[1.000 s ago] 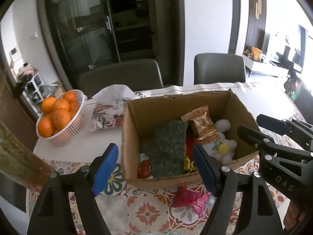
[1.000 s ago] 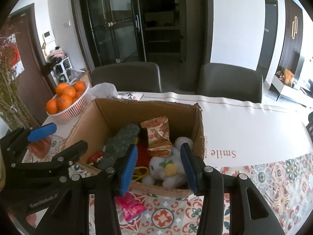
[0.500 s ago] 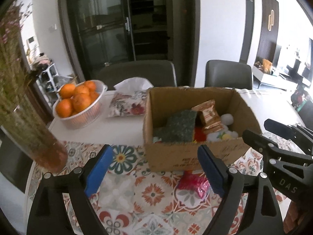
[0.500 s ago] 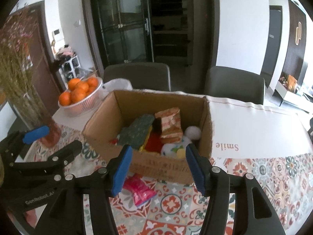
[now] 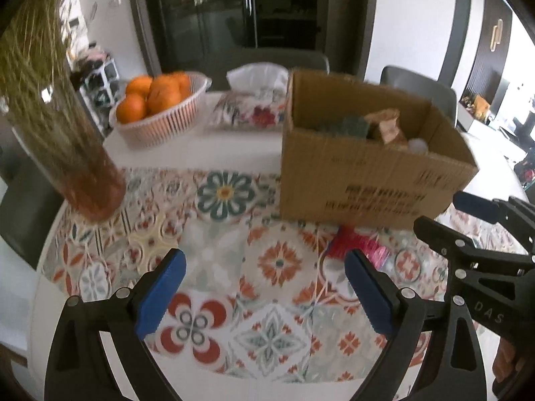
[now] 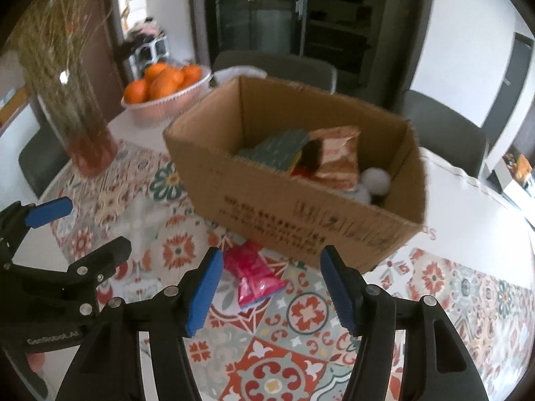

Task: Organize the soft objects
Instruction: 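Reach down and grasp the pink bag on the table with the right tool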

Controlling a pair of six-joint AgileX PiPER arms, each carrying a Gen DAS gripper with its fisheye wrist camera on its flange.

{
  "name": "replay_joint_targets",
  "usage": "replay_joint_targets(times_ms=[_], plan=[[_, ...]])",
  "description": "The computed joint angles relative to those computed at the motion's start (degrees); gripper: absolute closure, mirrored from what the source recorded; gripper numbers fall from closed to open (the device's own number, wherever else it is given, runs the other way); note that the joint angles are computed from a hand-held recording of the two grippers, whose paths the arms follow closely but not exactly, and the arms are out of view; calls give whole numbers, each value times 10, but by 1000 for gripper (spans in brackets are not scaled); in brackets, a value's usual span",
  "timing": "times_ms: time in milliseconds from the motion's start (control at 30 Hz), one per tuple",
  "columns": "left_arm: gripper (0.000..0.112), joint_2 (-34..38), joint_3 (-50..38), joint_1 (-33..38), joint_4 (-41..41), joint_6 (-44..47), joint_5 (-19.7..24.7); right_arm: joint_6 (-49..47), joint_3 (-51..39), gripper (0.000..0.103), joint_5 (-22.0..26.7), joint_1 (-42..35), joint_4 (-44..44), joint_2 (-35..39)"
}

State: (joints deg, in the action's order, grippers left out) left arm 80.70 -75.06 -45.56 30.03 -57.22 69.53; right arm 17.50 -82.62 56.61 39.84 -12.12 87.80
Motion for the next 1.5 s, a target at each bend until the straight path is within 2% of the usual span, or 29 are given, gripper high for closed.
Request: replay_joint_targets(times_ms=[200, 533, 1100, 1233, 1500], plan=[[15, -2, 37, 4, -21, -16, 1, -76, -6, 41, 5, -8, 50, 39], [15, 16, 74, 29, -58, -17, -20, -176, -34, 41, 23, -8, 71, 114], [16, 54, 103, 55, -73, 25, -58, -228, -41, 41, 0, -8, 70, 176], [19, 59, 103, 58, -75, 35, -66, -229, -38, 41, -7, -15, 76, 182], [33, 60, 103, 70, -91, 54, -77, -233, -32, 41, -23, -29, 107, 187]])
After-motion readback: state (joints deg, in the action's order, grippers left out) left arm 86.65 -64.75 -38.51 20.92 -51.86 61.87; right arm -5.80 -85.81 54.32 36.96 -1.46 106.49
